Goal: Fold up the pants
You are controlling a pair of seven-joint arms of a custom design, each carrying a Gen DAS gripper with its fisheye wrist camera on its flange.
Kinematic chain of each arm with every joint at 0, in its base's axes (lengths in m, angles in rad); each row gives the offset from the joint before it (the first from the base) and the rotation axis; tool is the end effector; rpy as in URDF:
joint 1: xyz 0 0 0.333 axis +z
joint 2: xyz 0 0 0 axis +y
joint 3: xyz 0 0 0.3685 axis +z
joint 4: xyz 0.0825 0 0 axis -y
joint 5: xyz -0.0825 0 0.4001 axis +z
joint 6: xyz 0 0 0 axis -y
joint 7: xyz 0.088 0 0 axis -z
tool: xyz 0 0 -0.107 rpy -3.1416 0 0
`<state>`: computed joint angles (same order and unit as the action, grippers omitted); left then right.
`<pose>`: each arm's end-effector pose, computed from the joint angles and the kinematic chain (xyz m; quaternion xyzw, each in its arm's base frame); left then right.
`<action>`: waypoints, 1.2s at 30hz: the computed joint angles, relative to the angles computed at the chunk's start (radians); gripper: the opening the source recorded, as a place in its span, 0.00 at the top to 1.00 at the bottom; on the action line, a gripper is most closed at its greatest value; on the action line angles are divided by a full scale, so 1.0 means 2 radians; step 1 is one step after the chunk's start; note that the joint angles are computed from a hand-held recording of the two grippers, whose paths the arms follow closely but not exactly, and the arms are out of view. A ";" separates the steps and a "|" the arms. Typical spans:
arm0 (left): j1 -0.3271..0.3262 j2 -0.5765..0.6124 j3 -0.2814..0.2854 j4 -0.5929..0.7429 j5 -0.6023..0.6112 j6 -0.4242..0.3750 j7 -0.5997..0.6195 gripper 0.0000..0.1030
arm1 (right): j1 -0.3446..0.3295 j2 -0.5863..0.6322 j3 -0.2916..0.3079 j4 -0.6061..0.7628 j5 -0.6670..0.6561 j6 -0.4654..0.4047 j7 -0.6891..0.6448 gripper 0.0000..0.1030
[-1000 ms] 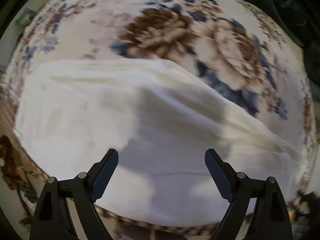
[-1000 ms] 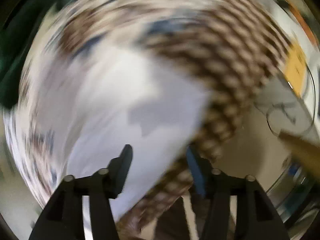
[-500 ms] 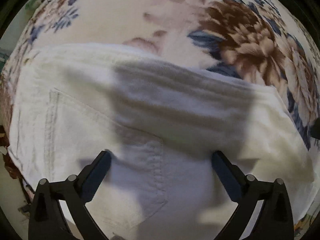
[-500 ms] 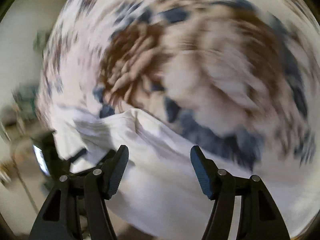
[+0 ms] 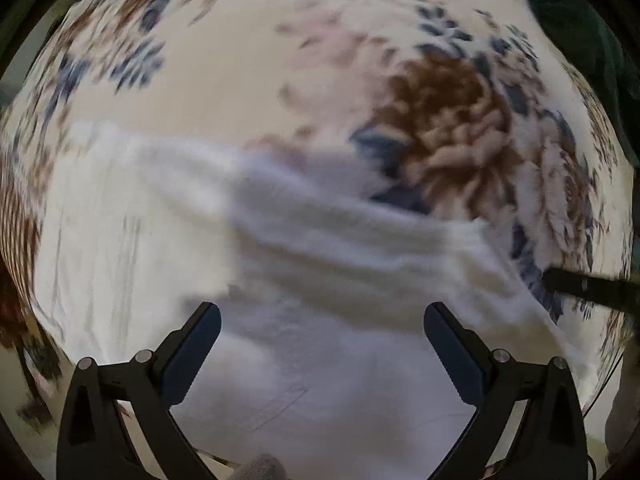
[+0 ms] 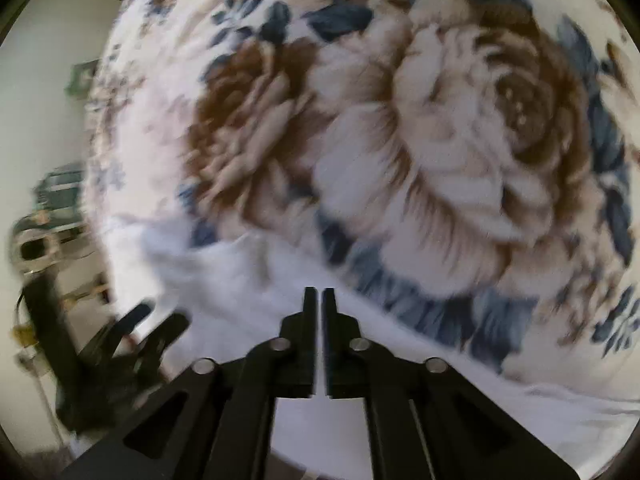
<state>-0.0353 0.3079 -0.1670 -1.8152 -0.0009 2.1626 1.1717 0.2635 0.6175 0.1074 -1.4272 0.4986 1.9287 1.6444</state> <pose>0.6543 -0.1246 0.4186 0.7757 -0.6303 0.0312 0.0124 0.6965 0.2880 0.3716 -0.7074 0.6563 0.2463 0.0900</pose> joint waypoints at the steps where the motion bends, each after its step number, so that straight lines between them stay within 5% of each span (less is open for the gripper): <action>1: -0.003 0.014 -0.002 0.018 0.008 -0.009 0.010 0.00 | 0.002 -0.006 0.000 -0.008 -0.006 -0.002 -0.009 0.54; 6: -0.027 0.090 -0.004 0.103 0.051 -0.054 0.039 0.00 | 0.024 -0.023 -0.011 -0.038 -0.076 -0.030 -0.051 0.54; 9: -0.042 0.129 0.001 0.148 0.074 -0.077 0.030 0.00 | 0.033 -0.043 -0.017 -0.073 -0.093 0.003 -0.056 0.87; 12: -0.046 0.138 0.002 0.157 0.080 -0.074 0.021 0.00 | 0.034 -0.052 -0.022 -0.088 -0.085 0.033 -0.024 0.94; 20: -0.040 0.145 0.004 0.174 0.083 -0.092 0.022 0.00 | -0.030 -0.051 -0.026 -0.107 -0.002 0.029 0.021 0.93; 22: -0.044 0.157 0.004 0.203 0.088 -0.103 0.024 0.00 | -0.049 -0.073 -0.028 -0.133 0.031 0.040 0.032 0.81; 25: -0.045 0.129 -0.002 0.183 0.090 -0.073 0.033 0.00 | -0.070 -0.139 -0.040 -0.199 0.054 0.072 0.035 0.76; 30: -0.063 0.115 -0.004 0.164 0.110 -0.045 0.043 0.00 | -0.070 -0.204 -0.042 -0.264 0.039 0.033 0.047 0.76; 36: -0.074 0.173 -0.001 0.220 0.106 -0.079 0.034 0.00 | -0.055 -0.195 -0.057 -0.290 -0.024 0.102 0.101 0.76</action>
<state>-0.1837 0.6536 -0.1685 -1.3756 0.2116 2.0051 1.2396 0.1538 0.2267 -0.0066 -2.0067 0.4509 2.1325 1.8472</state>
